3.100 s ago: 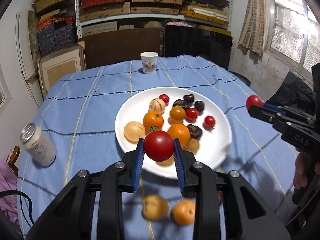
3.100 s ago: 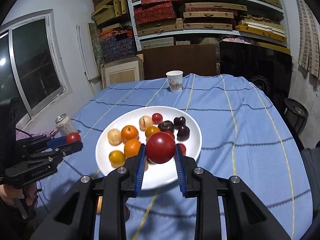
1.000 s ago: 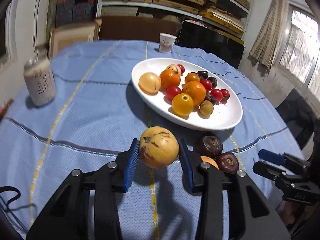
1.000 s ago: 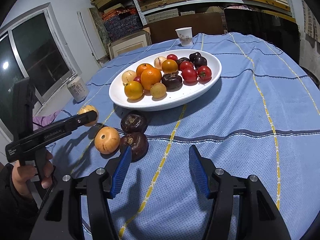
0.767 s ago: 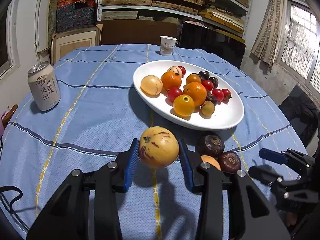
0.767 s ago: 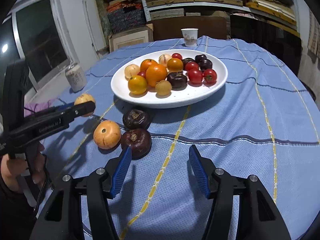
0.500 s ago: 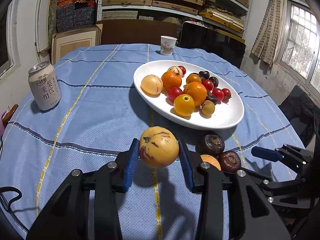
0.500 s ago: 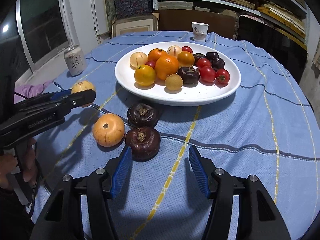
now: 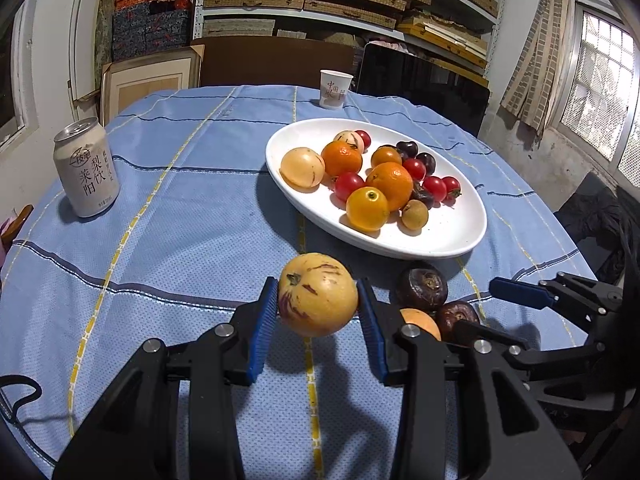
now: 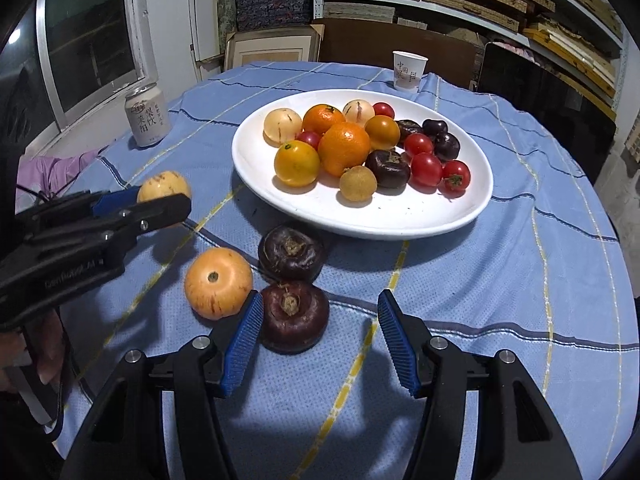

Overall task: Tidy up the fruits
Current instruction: 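Grasp a dark purple fruit with the right tool while the left tool holds the pale fruit, then carry both fruits onto the white plate and open both tools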

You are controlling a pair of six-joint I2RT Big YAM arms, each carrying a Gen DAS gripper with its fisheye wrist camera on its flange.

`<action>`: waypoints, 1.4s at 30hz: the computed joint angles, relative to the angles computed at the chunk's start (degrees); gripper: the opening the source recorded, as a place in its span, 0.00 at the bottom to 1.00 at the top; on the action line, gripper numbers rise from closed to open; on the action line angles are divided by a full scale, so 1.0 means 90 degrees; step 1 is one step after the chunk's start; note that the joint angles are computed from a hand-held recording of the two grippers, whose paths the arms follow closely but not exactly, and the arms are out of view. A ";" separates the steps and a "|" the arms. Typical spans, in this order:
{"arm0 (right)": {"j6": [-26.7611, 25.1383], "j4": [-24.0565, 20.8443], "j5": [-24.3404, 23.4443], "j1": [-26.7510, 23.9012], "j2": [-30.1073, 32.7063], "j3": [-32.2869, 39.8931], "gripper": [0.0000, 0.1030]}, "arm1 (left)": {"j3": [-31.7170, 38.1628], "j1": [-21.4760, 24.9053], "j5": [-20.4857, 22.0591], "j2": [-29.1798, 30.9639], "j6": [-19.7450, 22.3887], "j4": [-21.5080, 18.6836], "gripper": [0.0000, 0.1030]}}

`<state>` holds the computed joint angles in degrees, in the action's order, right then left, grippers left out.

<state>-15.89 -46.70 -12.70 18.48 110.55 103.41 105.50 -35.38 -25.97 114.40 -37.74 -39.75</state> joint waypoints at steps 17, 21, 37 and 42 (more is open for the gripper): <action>-0.0155 0.0162 0.0225 0.0069 -0.0007 -0.0162 0.40 | 0.0055 0.0011 0.0088 0.0031 -0.0041 -0.0041 0.38; -0.0072 0.0367 -0.0014 -0.0083 -0.0289 -0.0458 0.40 | -0.0033 0.0001 -0.0004 -0.0044 -0.0015 0.0016 0.38; 0.0219 0.0843 -0.0700 -0.0711 -0.0667 -0.0499 0.40 | 0.0510 -0.0140 -0.0214 -0.0139 0.0668 -0.0218 0.38; 0.0174 0.0602 -0.0705 -0.0690 -0.0274 0.0457 0.40 | 0.1818 -0.0022 -0.0190 0.0406 0.1229 -0.0788 0.38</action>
